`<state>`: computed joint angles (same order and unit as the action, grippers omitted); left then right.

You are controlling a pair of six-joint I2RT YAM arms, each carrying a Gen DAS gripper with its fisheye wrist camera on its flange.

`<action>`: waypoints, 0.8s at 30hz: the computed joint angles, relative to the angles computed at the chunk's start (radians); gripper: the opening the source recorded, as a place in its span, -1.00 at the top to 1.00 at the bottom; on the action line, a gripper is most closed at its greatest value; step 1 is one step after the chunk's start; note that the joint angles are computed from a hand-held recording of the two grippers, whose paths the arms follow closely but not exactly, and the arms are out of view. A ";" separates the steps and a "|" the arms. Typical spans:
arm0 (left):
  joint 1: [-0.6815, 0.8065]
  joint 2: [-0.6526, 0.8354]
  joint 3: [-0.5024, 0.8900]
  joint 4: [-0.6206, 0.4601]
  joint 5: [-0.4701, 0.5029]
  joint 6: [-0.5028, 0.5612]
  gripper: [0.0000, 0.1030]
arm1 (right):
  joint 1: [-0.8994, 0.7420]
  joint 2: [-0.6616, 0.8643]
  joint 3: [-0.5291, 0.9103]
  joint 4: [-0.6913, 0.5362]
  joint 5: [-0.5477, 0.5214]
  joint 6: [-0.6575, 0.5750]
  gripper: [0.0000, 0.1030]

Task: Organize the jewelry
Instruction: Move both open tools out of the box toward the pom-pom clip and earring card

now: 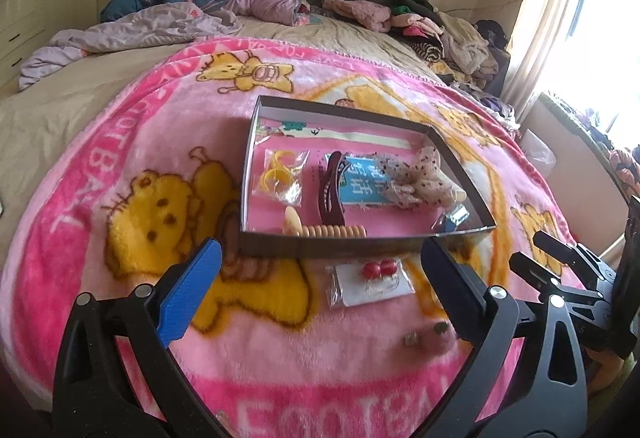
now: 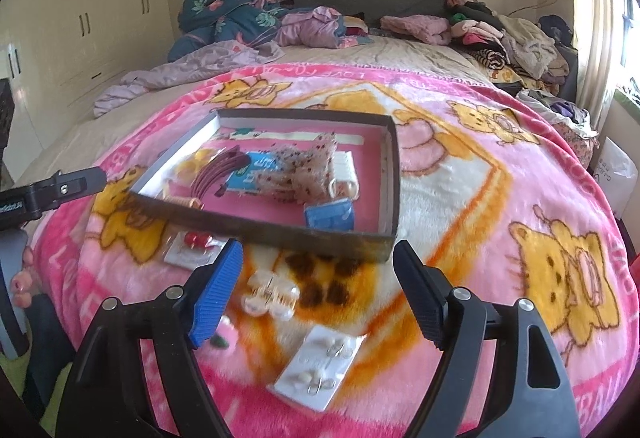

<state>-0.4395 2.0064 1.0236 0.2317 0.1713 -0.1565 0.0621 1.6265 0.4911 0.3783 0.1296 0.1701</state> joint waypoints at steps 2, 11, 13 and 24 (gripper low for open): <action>-0.003 -0.006 -0.014 0.003 -0.003 0.003 -0.77 | 0.017 -0.016 -0.022 0.000 0.004 -0.001 -0.46; -0.037 -0.034 -0.091 0.030 -0.036 0.022 -0.77 | 0.055 -0.035 -0.091 0.012 0.013 0.005 -0.46; -0.044 -0.040 -0.107 0.039 -0.042 0.024 -0.77 | 0.054 -0.029 -0.108 0.023 0.011 0.006 -0.46; -0.104 -0.010 -0.130 0.053 -0.047 0.061 -0.77 | 0.038 0.087 -0.143 0.118 -0.027 0.009 -0.46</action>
<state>-0.5431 1.9966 0.8938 0.2844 0.1245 -0.0959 0.0999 1.7134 0.3478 0.4960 0.1031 0.1794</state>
